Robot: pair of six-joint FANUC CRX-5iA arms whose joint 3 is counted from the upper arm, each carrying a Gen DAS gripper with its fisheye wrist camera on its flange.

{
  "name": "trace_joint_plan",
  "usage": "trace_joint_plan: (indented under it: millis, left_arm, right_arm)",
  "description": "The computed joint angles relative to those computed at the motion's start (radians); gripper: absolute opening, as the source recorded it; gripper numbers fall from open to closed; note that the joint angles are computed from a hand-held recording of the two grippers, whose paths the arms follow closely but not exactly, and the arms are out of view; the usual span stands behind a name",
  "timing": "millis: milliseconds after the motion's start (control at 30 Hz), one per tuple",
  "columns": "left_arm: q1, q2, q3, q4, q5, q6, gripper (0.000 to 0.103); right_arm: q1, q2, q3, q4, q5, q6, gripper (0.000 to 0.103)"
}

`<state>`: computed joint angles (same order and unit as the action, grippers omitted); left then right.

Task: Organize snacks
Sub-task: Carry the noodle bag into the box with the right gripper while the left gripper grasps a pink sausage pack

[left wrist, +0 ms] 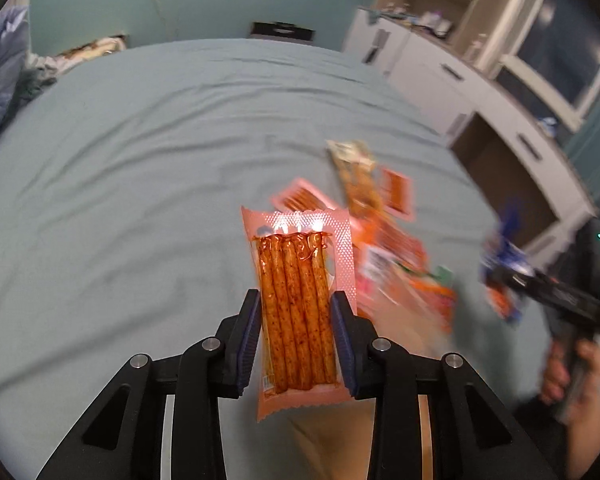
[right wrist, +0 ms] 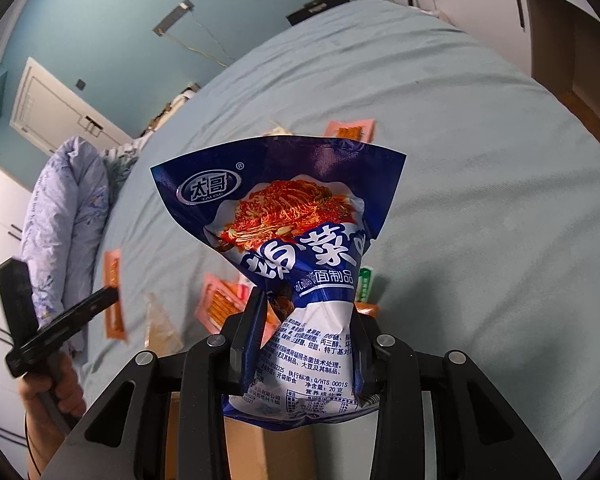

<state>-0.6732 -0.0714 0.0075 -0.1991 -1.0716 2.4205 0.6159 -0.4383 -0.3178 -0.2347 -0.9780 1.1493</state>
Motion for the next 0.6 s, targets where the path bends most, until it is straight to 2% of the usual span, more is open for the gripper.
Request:
trace_joint_plan:
  millis: [67, 233, 267, 367, 433, 467, 500, 567, 600]
  left_arm:
    - [-0.058, -0.022, -0.01, 0.002, 0.004, 0.011, 0.035]
    - [-0.19, 0.024, 0.023, 0.01, -0.006, 0.002, 0.039]
    - [-0.207, 0.046, 0.042, 0.002, -0.025, 0.002, 0.042]
    - [-0.252, 0.117, 0.132, -0.053, -0.153, 0.02, 0.06]
    - [-0.269, 0.138, 0.164, -0.088, -0.185, 0.03, 0.071]
    - [-0.275, 0.14, 0.173, -0.106, -0.192, 0.042, 0.081]
    - [-0.28, 0.132, 0.174, -0.13, -0.195, 0.066, 0.085]
    - [-0.28, 0.117, 0.161, -0.157, -0.191, 0.107, 0.085]
    - [-0.284, 0.113, 0.158, -0.171, -0.199, 0.133, 0.085]
  right_arm:
    - [0.027, -0.032, -0.021, 0.017, 0.013, -0.001, 0.033]
    - [0.087, -0.122, -0.08, 0.041, 0.055, 0.002, 0.033]
    - [0.095, -0.143, -0.094, 0.04, 0.06, 0.005, 0.033]
    - [0.117, -0.212, -0.132, 0.038, 0.062, 0.008, 0.033]
    - [0.129, -0.251, -0.152, 0.031, 0.061, 0.01, 0.033]
    - [0.15, -0.269, -0.162, 0.044, 0.063, -0.004, 0.033]
    - [0.164, -0.289, -0.173, 0.049, 0.063, -0.008, 0.033]
    - [0.19, -0.323, -0.188, 0.045, 0.055, 0.001, 0.033]
    - [0.165, -0.314, -0.175, 0.006, 0.04, 0.051, 0.033]
